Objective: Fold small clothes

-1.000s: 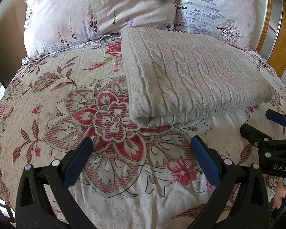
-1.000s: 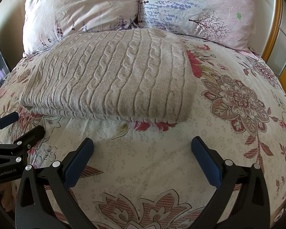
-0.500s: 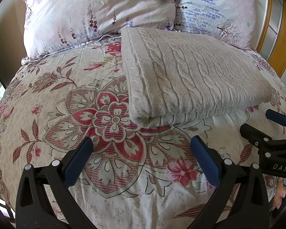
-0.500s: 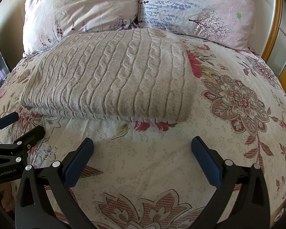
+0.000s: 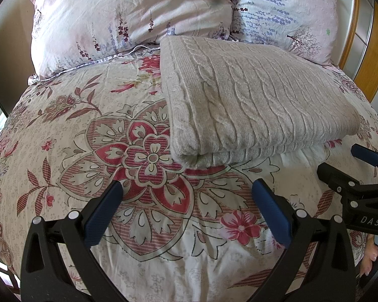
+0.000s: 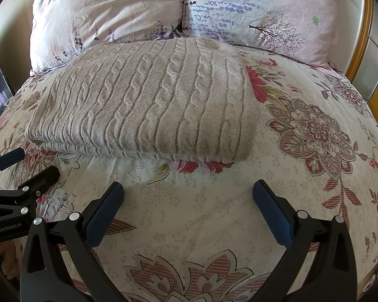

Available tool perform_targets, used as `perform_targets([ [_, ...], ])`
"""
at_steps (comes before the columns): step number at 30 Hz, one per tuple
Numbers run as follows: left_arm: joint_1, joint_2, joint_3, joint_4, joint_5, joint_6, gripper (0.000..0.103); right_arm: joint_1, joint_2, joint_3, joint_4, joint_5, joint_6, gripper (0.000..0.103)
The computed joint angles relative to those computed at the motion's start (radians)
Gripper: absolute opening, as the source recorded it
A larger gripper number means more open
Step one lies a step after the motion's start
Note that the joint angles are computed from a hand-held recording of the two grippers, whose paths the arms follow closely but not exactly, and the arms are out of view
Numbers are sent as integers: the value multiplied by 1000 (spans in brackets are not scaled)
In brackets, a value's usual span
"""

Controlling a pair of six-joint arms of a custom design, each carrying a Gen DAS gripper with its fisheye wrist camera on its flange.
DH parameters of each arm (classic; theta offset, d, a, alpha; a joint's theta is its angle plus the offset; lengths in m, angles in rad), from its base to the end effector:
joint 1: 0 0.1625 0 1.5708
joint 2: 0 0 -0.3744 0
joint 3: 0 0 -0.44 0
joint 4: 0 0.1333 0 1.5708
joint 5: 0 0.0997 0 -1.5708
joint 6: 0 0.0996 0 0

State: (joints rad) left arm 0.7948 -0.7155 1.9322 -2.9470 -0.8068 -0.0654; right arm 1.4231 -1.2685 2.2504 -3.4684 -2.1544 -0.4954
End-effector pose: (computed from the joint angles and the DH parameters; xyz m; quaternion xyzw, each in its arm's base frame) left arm -0.2374 -0.5306 -0.0598 0.2939 0.8775 -0.2192 0.3090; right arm 0.0066 -0.4888 0.1825 0.0234 -0.8681 0.3201 0.3786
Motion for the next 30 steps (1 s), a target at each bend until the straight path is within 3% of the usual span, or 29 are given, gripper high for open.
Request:
perform_targets([
  [30, 3, 0, -7, 14, -3, 0, 101, 0, 1, 0, -1, 0, 0, 102],
])
